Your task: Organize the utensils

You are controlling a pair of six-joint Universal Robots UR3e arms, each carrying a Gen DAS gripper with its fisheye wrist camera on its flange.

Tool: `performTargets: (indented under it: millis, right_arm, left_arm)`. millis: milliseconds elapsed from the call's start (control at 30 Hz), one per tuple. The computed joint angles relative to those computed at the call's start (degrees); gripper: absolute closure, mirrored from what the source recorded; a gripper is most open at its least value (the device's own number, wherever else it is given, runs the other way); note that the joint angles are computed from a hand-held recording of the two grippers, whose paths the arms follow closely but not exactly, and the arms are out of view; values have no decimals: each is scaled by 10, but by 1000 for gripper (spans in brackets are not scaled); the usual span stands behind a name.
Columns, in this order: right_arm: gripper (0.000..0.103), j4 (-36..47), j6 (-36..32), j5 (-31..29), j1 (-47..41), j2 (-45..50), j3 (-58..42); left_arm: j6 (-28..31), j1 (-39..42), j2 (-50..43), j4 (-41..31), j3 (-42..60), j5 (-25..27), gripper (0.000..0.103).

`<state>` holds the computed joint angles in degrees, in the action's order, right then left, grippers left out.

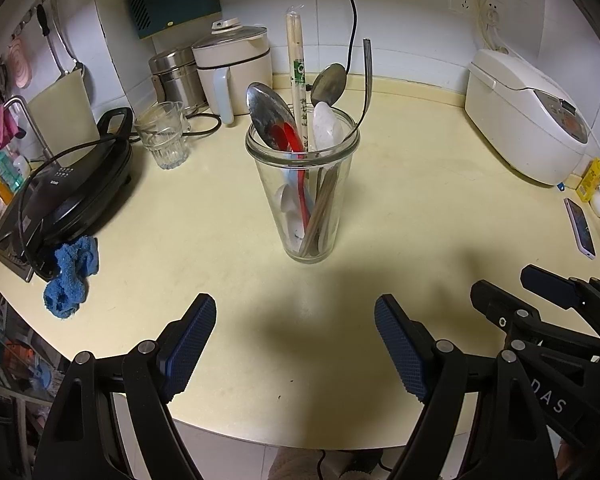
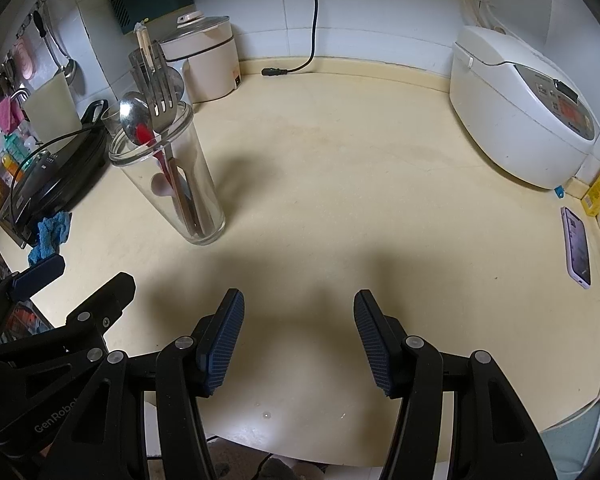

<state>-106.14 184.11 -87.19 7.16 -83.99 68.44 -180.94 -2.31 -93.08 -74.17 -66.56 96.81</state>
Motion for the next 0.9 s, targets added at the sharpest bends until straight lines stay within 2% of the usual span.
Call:
performTargets:
  millis: [900]
  right_arm:
    - [45,2,1,7,0,5,4]
  left_arm:
    - [6,4,5,5,-9,1,18]
